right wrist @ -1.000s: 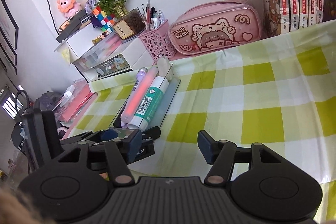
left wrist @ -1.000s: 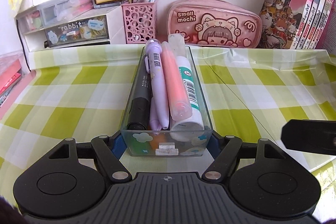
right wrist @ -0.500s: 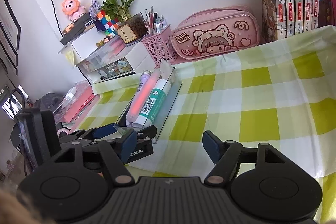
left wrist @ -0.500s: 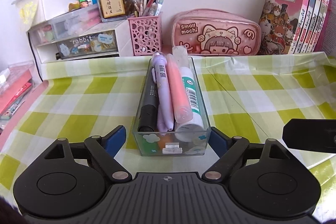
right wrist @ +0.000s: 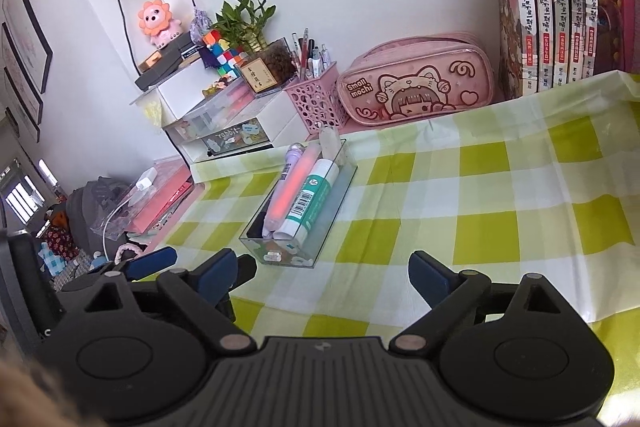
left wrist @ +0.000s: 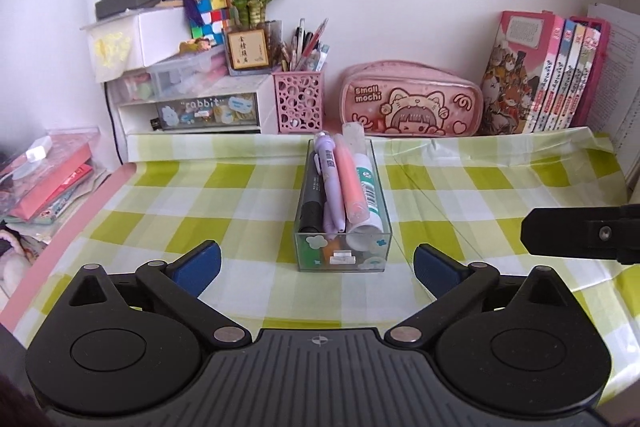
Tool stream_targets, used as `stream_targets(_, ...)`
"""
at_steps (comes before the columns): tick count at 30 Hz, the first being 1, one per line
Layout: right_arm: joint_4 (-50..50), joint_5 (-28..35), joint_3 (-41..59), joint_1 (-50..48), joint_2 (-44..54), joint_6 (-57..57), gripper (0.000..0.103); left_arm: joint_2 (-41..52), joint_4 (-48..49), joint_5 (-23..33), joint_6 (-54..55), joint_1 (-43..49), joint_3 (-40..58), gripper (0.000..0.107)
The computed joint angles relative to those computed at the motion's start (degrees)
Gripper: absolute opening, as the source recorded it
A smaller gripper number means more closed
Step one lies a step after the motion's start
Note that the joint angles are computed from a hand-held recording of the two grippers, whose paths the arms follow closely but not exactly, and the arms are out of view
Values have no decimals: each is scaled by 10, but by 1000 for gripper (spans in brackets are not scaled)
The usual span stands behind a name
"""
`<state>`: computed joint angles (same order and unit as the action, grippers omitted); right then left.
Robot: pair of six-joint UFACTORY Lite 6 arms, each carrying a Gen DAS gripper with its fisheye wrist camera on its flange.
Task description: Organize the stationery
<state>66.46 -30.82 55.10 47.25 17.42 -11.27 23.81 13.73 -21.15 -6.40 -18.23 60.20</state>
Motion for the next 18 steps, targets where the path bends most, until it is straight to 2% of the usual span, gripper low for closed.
stream_targets(7, 138, -50, 28, 51, 0, -145, 97, -49, 24, -32, -23, 5, -60, 98)
stream_targets(10, 146, -51, 34, 56, 6, -160, 98, -50, -26, -36, 26, -5, -66, 98)
stream_targets(18, 134, -48, 24, 50, 5, -138, 98, -51, -19, -40, 22, -6, -70, 98)
